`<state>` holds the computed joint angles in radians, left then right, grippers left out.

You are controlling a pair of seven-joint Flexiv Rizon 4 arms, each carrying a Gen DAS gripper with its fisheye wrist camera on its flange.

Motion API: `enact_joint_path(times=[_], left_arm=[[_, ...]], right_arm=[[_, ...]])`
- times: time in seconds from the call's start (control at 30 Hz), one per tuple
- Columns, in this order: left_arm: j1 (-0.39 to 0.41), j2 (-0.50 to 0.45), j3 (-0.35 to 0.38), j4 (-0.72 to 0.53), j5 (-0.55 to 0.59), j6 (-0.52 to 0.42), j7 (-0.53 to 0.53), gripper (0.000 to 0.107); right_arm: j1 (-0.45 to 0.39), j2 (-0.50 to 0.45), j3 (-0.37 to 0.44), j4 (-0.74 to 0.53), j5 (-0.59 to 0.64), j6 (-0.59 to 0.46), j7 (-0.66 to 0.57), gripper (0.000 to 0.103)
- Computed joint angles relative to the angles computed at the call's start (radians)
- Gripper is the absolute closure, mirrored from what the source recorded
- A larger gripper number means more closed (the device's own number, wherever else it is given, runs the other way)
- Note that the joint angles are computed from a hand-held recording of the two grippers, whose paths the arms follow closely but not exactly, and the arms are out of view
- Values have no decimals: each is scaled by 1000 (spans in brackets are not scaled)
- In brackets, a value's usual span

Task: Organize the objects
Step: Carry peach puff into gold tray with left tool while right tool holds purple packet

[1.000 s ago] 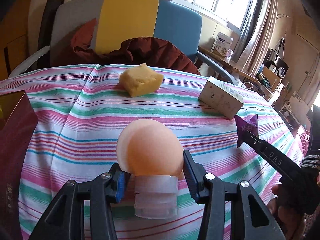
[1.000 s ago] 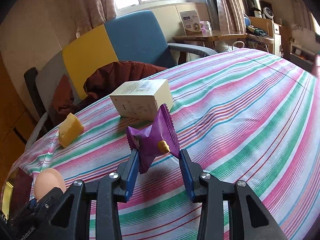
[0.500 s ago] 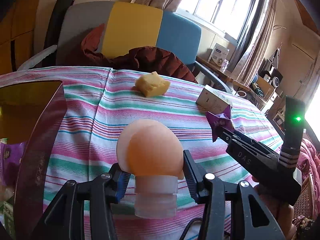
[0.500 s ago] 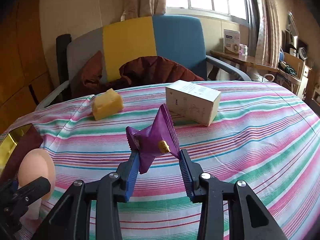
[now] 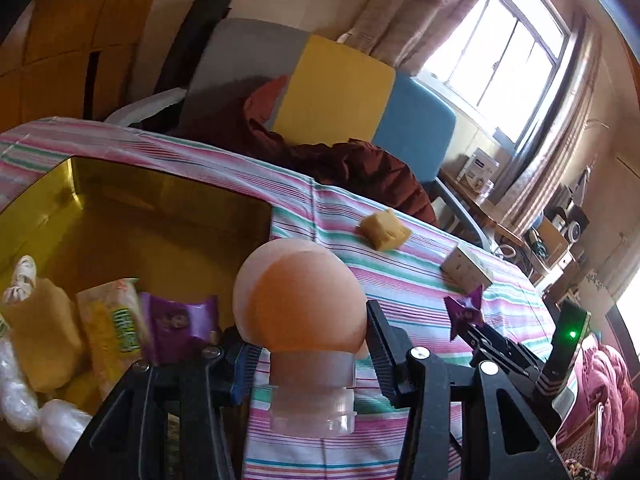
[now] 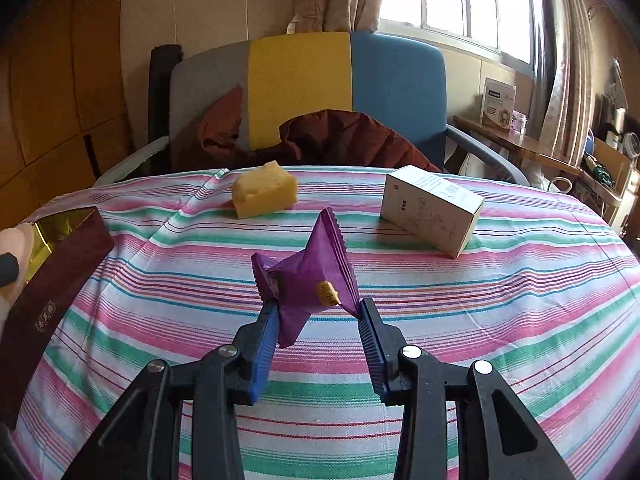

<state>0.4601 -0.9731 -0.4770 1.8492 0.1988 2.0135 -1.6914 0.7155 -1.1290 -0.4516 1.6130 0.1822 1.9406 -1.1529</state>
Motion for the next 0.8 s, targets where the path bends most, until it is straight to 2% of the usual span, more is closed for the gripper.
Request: enact_joint_path(times=[0.2,0.3,0.4,0.57,0.7,0.8], left_arm=[[62,15,18,14,-58,-30,-54,58],[83,22,33,5,-99,-84,-64,57],[140,9,2,-3,-125,-137,-58,57],[189,-6,-17,-16,-195,-185,-38,56],[208,-19,-22,-13,-237,-169,-50,50],[246,-45,-57,5,-208,-103,-68,45]], right_arm=[[10,2,-6,7,7,-12,13,63],[16,4,-6,17,5,-3,14,63],[24,6,-5,24,1,7,2,63],[43,3,-15,26,-4,-1,-23,63],[47,1,-18,23,-4,-8,-26,63],[44,2,-15,21,-4,-14,-21,63]])
